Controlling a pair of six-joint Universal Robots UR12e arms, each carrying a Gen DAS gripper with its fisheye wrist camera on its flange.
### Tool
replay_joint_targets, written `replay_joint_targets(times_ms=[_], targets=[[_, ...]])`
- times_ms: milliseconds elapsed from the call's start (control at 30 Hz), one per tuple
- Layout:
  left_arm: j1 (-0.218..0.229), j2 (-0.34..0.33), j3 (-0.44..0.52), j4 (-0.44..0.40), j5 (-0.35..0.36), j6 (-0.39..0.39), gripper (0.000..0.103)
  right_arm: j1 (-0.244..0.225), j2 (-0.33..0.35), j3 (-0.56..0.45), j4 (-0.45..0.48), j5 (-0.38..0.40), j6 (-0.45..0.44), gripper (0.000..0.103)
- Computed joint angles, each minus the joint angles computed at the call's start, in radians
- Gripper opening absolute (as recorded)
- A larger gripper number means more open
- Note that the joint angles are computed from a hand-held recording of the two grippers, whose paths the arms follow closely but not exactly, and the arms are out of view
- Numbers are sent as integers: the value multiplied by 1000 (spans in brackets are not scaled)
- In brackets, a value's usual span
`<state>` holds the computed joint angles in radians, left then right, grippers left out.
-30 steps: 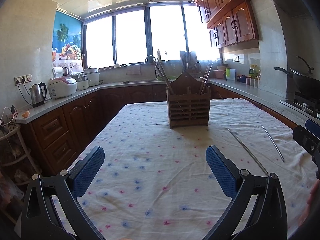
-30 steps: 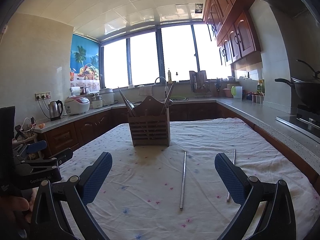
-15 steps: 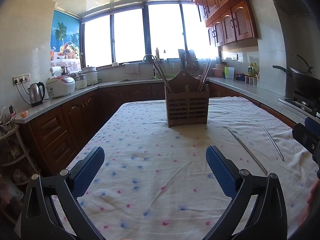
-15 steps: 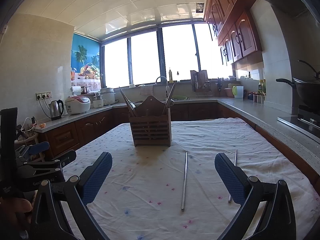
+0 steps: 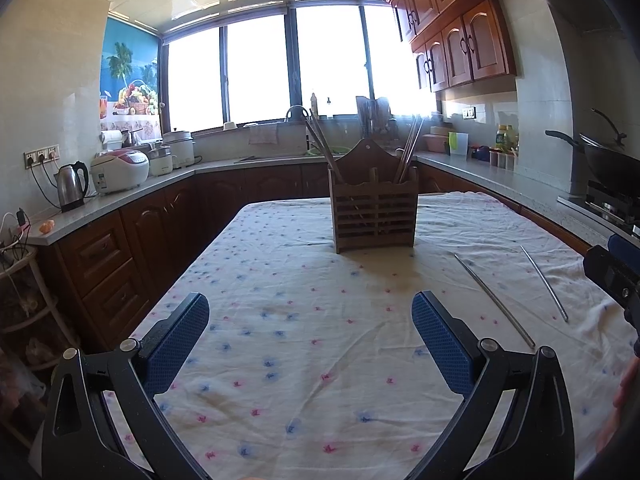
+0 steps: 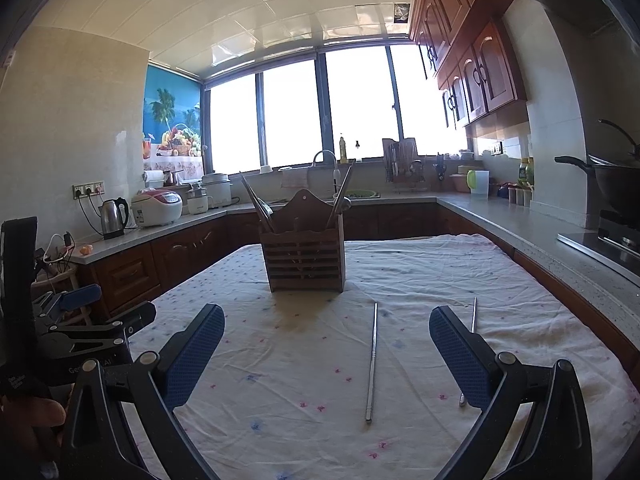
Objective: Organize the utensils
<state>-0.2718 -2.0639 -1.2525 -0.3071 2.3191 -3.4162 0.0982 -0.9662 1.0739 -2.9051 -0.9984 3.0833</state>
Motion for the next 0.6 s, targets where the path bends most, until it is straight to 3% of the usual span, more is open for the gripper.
replay_joint_targets(times_ms=[600], targets=[[4, -4, 4, -11, -16, -5, 103, -1, 4, -7, 4, 1, 1, 103]])
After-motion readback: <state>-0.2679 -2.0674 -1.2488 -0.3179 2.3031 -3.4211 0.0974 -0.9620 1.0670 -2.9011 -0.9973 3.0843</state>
